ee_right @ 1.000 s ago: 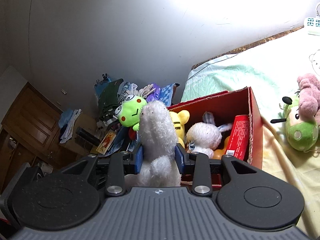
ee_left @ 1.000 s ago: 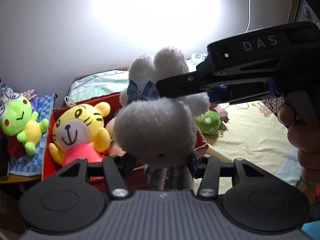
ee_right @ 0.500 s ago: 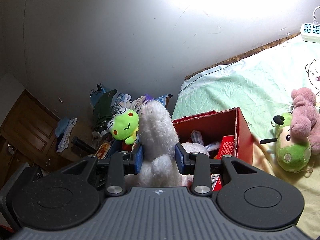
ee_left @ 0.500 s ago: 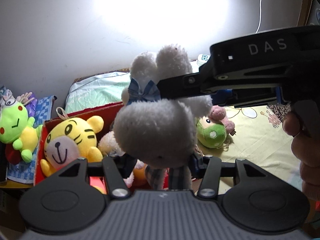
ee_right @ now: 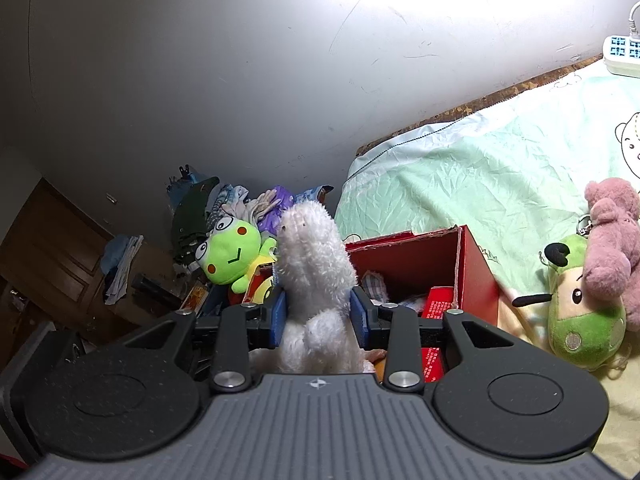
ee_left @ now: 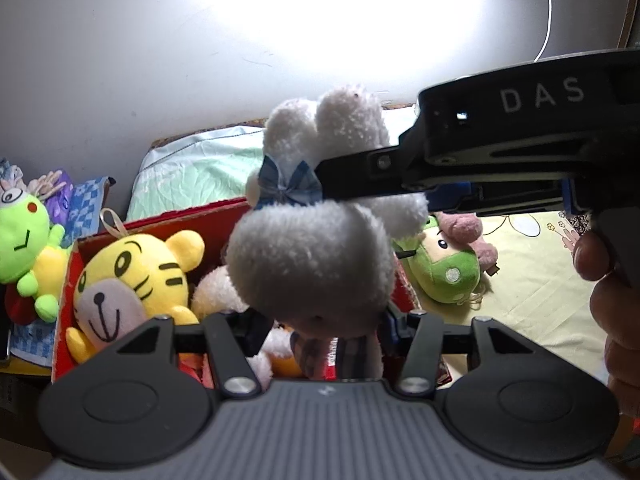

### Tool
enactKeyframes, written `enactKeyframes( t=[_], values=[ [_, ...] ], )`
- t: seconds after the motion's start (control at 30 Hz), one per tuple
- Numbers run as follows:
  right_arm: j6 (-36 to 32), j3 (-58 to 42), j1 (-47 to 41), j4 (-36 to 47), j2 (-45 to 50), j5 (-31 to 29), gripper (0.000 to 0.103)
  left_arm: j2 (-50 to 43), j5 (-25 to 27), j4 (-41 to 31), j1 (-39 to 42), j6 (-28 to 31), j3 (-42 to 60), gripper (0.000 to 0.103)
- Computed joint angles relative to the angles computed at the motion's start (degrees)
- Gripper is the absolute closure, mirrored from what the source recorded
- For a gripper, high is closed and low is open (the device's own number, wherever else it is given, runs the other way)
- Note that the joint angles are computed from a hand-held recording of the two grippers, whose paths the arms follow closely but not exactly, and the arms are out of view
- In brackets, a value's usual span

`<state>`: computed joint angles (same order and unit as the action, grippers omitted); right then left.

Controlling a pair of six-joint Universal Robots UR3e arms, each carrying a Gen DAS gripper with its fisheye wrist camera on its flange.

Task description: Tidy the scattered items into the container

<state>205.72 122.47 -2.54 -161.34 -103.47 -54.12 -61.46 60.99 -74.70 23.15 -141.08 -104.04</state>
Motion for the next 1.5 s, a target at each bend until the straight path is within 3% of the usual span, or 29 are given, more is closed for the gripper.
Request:
enactKeyframes(
  t=[0.4, 0.8, 1.5],
  values=[
    [-1.88, -3.63, 0.73, 3.30, 6.40, 0.04, 0.066, -6.95, 6.17, 3.14, -4.33, -4.72, 1.18, 0.050],
    [-2.95, -6.15, 1.40, 5.64, 10.09, -1.02, 0.065, -10.02, 7.80, 3.83, -5.82, -6.56, 1.15, 0.050],
    [-1.52, -5.87, 1.36, 0.40, 16.09, 0.07, 0.067, -9.04, 3.66, 6.36, -0.60, -4.45, -4.23, 0.049]
  ],
)
